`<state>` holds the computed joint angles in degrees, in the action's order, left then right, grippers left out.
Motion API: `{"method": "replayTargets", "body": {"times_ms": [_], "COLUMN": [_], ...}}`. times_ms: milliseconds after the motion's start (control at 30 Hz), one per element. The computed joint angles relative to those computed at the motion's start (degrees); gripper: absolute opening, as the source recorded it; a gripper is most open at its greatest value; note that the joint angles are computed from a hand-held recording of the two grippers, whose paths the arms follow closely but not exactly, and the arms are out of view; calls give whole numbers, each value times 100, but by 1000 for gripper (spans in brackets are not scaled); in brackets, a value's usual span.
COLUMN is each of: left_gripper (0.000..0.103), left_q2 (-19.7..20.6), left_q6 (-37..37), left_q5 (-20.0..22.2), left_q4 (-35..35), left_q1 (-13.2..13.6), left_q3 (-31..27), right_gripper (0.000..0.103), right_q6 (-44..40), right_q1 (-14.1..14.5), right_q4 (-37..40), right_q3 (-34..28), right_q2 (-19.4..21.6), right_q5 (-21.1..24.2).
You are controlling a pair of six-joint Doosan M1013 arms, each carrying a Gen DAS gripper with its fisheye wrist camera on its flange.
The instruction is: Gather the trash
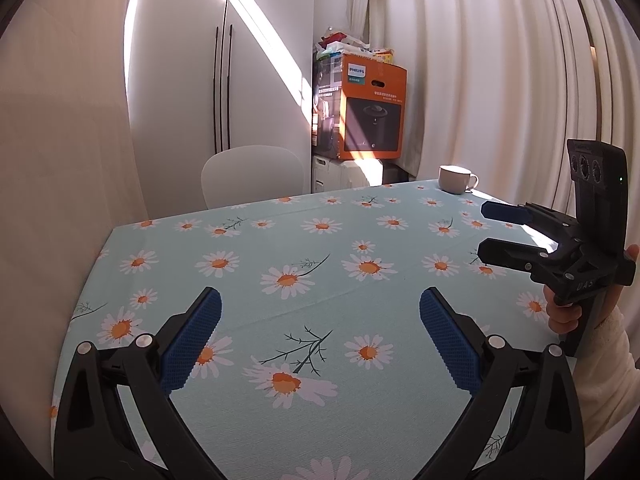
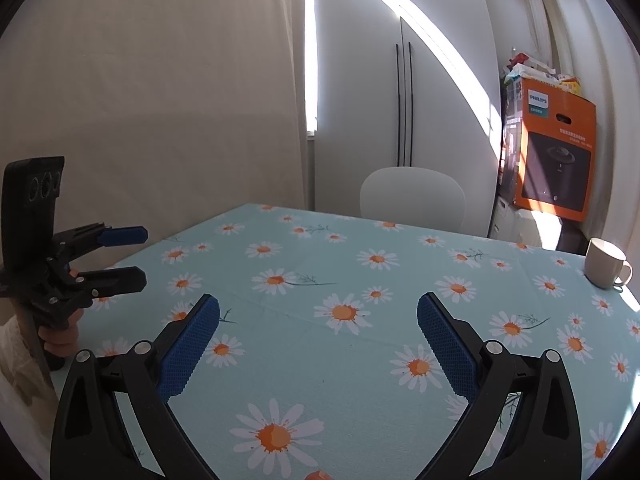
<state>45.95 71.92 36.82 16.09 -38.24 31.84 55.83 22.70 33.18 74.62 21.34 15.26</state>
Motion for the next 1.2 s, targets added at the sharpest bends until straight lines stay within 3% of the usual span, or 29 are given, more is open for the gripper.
{"method": "replayTargets", "body": {"times_ms": [1200], "left_gripper": [97], "left_q2": [42], "left_q6": [57], "left_q5": [96], "left_q4": [-51], "left_q1": [-6], "left_q3": [-104], "right_gripper": [95], "right_q6": [-296], "right_q1": [-3], "right_q4": [282], "right_q3": [44], "right_q2": [-15], "right_q5": [-32]}}
